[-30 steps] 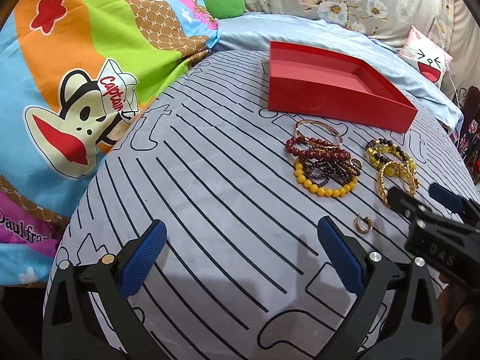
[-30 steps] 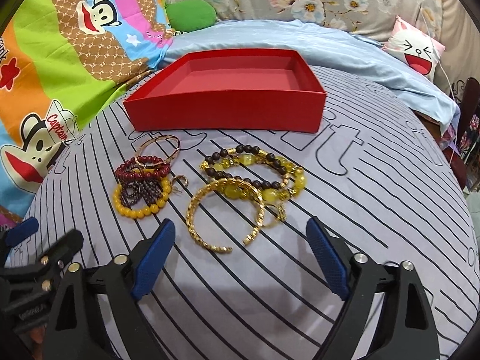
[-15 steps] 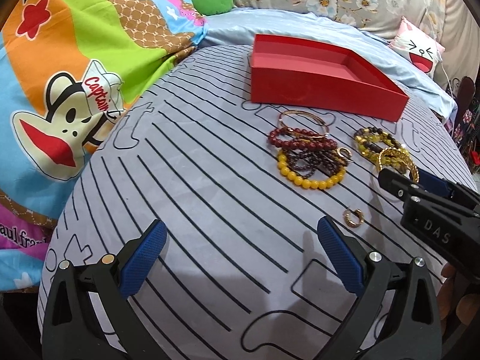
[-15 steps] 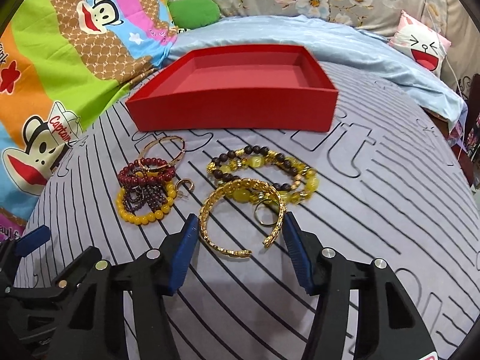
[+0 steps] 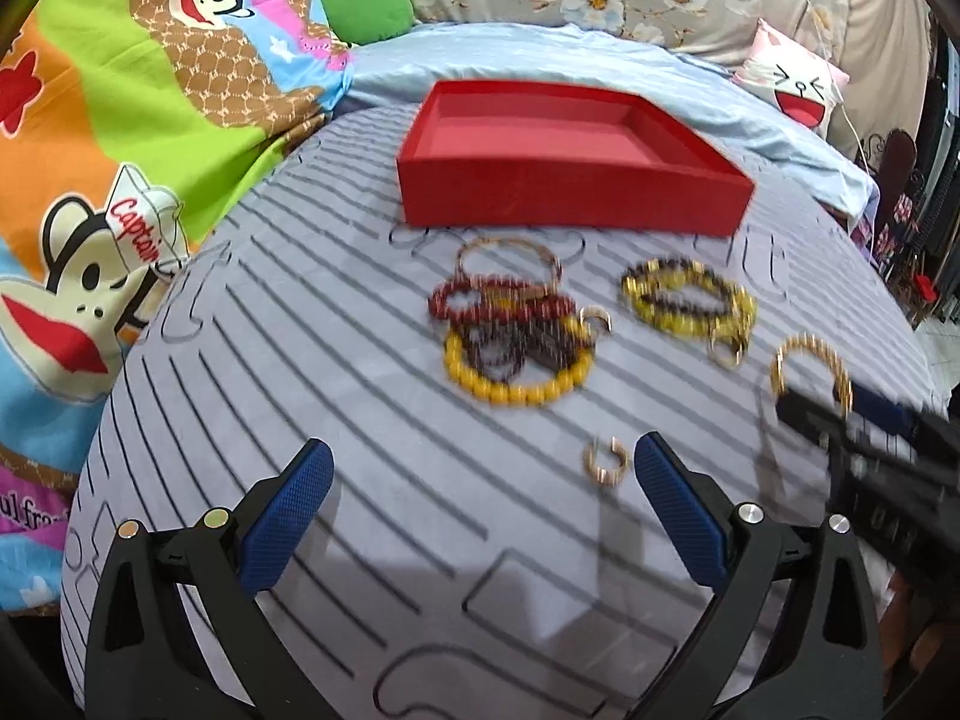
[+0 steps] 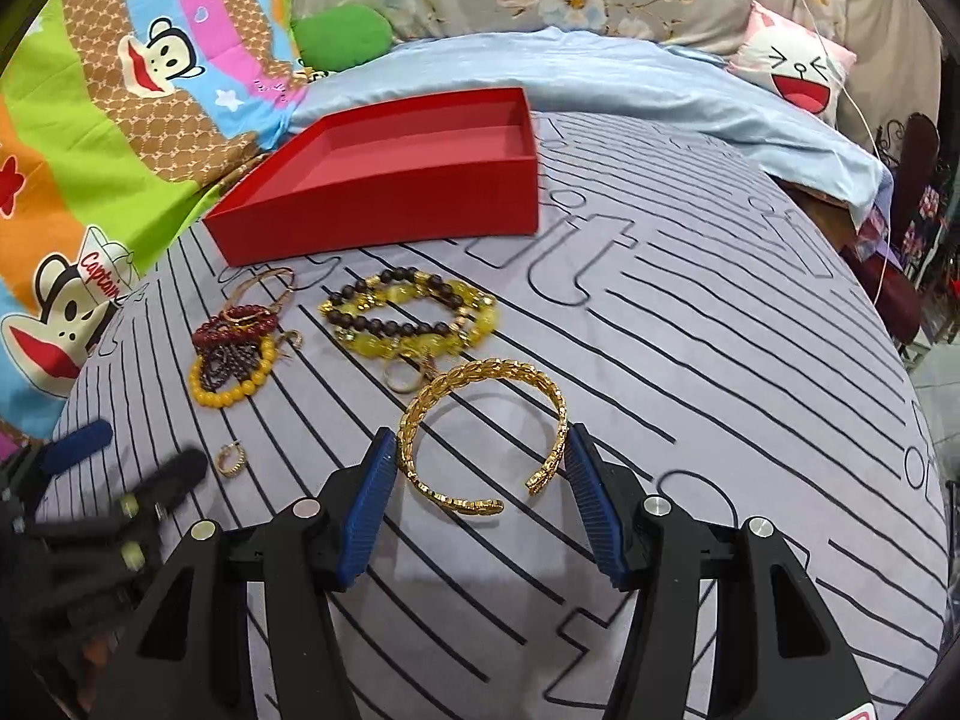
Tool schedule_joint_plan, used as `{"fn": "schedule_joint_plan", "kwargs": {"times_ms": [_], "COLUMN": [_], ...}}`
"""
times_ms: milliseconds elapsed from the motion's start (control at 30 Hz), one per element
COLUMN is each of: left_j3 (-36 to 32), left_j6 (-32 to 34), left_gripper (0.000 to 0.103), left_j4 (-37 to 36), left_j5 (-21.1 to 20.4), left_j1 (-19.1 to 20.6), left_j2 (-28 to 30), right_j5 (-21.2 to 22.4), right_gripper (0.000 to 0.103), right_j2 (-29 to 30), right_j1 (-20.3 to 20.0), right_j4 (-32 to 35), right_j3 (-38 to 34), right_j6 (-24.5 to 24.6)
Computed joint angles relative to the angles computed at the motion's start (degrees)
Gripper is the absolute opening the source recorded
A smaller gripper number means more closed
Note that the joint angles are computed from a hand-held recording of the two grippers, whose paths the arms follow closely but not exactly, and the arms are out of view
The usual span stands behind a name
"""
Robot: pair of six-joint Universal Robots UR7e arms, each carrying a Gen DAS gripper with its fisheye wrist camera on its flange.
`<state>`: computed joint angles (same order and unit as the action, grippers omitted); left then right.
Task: Organize jewelry
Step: 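Grasp the gold twisted cuff with the right tool while the left grasps the rose-gold bangle, then place the cuff in the red tray with the right tool while the left places the bangle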
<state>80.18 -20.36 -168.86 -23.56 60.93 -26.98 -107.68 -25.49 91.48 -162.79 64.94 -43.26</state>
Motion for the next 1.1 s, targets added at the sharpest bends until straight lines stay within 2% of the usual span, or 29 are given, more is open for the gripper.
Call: {"fn": "schedule_joint_plan", "kwargs": {"times_ms": [100, 200, 433, 500, 667, 800, 933, 1100], "left_j3": [-3.4, -8.2, -18.1, -19.7, -20.2, -20.4, -20.0, -18.9], "left_j6": [2.5, 4.4, 4.9, 5.3, 5.2, 7.6, 9.5, 10.3], "left_gripper": [0.096, 0.096, 0.096, 0.091, 0.078, 0.068, 0.053, 0.053], "left_j4": [-2.0, -0.8, 6.1, 7.0, 8.2, 6.3, 4.1, 2.4], "left_j5": [-0.6, -1.4, -2.2, -2.5, -4.8, -5.1, -6.3, -8.3], "left_j1": [0.7, 1.8, 4.6, 5.1, 5.8, 5.7, 5.7, 5.7], "left_j2": [1.0, 2.5, 6.5, 7.2, 7.1, 7.6, 7.5, 6.9], "right_j5": [0.7, 1.1, 1.4, 1.4, 1.5, 1.5, 1.5, 1.6], "right_gripper": [0.055, 0.055, 0.055, 0.056, 0.056, 0.056, 0.056, 0.056], "right_j2": [0.1, 0.7, 2.8, 3.3, 4.9, 6.0, 6.7, 6.8], "right_j1": [-0.1, 0.1, 0.3, 0.3, 0.6, 0.9, 1.0, 1.4], "right_j4": [1.6, 2.4, 5.8, 6.6, 9.1, 10.2, 10.8, 11.0], "right_j3": [-0.9, -2.1, -6.6, -7.6, -10.8, -12.8, -14.0, -14.2], "right_j6": [0.7, 0.5, 1.7, 1.9, 2.4, 2.5, 2.7, 2.8]}}
